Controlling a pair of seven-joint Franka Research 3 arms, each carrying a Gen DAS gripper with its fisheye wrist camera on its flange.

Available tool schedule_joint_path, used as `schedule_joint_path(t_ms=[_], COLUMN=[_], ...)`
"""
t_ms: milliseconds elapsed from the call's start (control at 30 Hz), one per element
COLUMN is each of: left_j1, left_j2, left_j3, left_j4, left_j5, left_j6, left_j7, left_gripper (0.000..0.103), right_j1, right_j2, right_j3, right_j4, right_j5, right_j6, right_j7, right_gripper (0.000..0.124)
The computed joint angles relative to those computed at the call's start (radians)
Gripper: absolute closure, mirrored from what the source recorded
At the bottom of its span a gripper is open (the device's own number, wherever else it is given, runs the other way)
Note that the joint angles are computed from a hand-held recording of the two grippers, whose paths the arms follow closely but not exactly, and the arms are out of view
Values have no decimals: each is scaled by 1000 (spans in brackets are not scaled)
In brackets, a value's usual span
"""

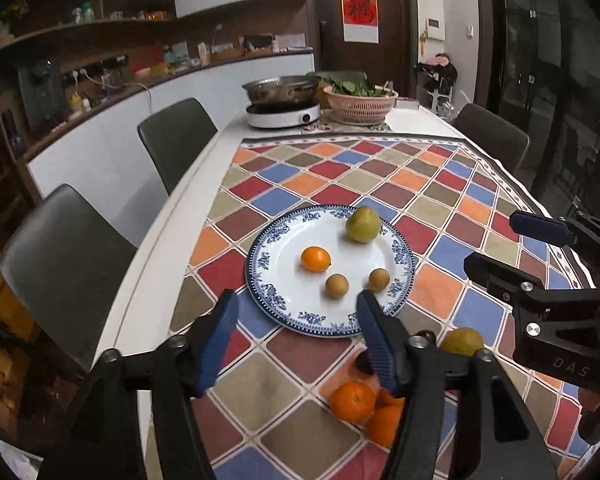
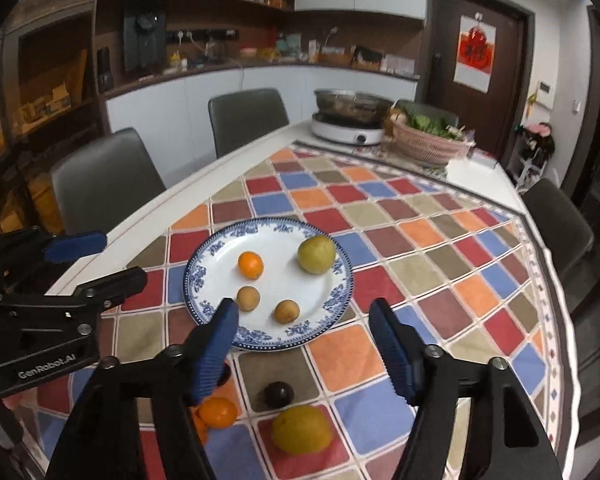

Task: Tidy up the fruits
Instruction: 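Open the left tool onto the plate while the right tool releases its kiwi there, then withdraw both open tools from the plate toward the remaining fruit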

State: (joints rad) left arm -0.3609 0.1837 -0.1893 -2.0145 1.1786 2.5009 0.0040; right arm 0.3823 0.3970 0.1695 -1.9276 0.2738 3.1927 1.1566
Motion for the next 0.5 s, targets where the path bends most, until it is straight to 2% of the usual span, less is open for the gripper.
schedule_joint_path(t_ms=[100, 167, 300, 500], left_j1=[-21, -30, -39, -51], left_j2=[-31, -49, -72, -90], left_j3=[-13, -26, -47, -72], left_j4=[-28, -46, -72, -97], left_j5=[45, 59, 76, 90], left_j6=[-32, -45, -64, -80], left_j7=[-49, -75, -117, -157], left_gripper=[34, 33, 27, 18], right_j1=[-35, -111, -225, -307], right_j2=[-44, -66, -99, -138], right_j3=[40, 123, 239, 301], right_j4=[-70, -115, -189, -277], right_j5=[5, 8, -8, -104], right_j6=[49, 77, 126, 185], right_j7=[-19, -40, -41, 31], right_gripper=[55, 55, 48, 48])
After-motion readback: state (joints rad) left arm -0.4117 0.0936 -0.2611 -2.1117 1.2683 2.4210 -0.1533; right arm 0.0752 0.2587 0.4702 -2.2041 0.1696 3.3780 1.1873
